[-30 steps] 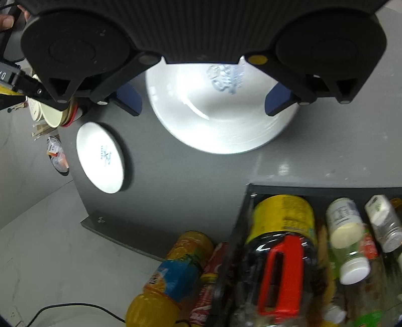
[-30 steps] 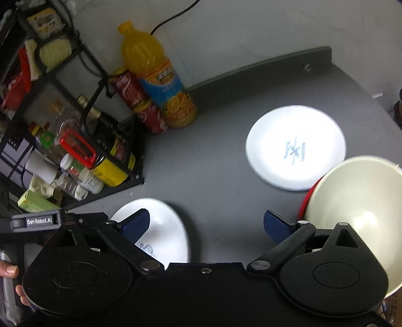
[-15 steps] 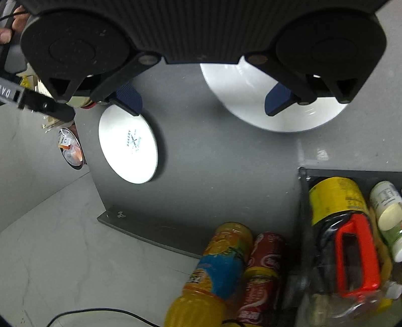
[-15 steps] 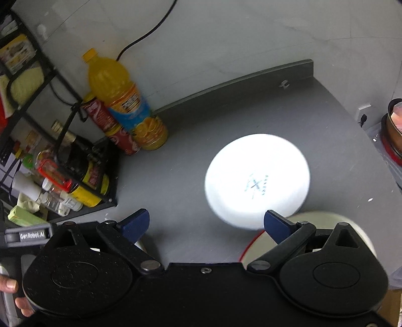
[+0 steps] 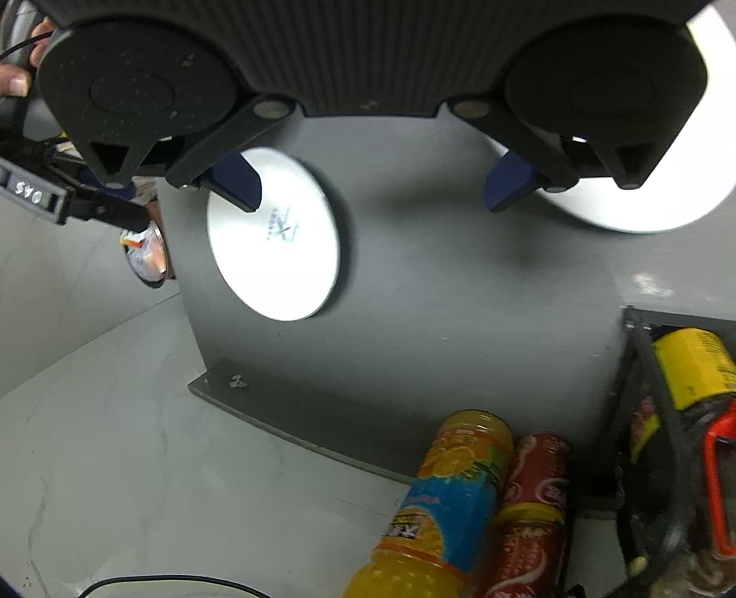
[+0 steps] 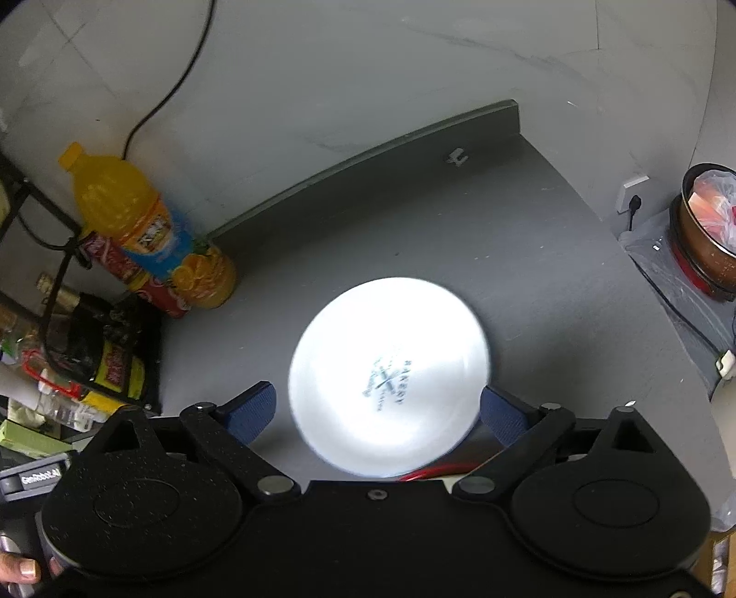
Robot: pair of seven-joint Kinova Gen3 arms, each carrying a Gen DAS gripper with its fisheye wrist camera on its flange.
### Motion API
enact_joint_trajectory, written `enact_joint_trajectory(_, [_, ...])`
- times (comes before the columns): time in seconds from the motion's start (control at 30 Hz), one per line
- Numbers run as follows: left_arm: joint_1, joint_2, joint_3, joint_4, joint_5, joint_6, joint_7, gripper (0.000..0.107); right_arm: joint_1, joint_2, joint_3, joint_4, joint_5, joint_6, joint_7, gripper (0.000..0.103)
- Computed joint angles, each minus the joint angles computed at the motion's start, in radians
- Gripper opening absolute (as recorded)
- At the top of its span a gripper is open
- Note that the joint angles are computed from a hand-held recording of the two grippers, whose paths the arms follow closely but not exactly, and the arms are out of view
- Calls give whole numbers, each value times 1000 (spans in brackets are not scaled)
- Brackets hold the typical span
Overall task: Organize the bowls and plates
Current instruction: 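Move the right gripper toward the white 'BAKERY' plate, then close the right gripper on the rim of the 'BAKERY' plate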
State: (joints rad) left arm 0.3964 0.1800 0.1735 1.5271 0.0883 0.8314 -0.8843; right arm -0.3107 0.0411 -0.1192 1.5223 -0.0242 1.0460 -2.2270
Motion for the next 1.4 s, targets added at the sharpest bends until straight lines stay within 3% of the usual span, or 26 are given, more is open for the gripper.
enact_joint_trajectory(0.3, [62,98,-13,-35,-31,-68,131,98,98,62,47,14,-165,-8,167,67])
enact_joint_trajectory(0.5, [70,165,-19,-52,-7,-86,195,76,148,122,53,-4,-234,18,268,48])
enact_joint_trajectory(0.57, [71,180,-22,-53,1,-94,208,65,170,136,56,-2,-272,20,287,48])
enact_joint_trajectory(0.73, [73,211,-24,-61,11,-109,222,53,191,181,60,-11,-278,41,309,37])
enact_joint_trajectory(0.87, [71,231,-22,-69,27,-118,226,40,193,207,55,-17,-252,44,360,33])
enact_joint_trajectory(0.97, [92,237,-42,-70,10,-122,267,31,218,215,45,-3,-290,28,436,32])
enact_joint_trajectory(1.4, [58,252,-14,-33,66,-182,246,14,220,267,48,-12,-290,36,491,27])
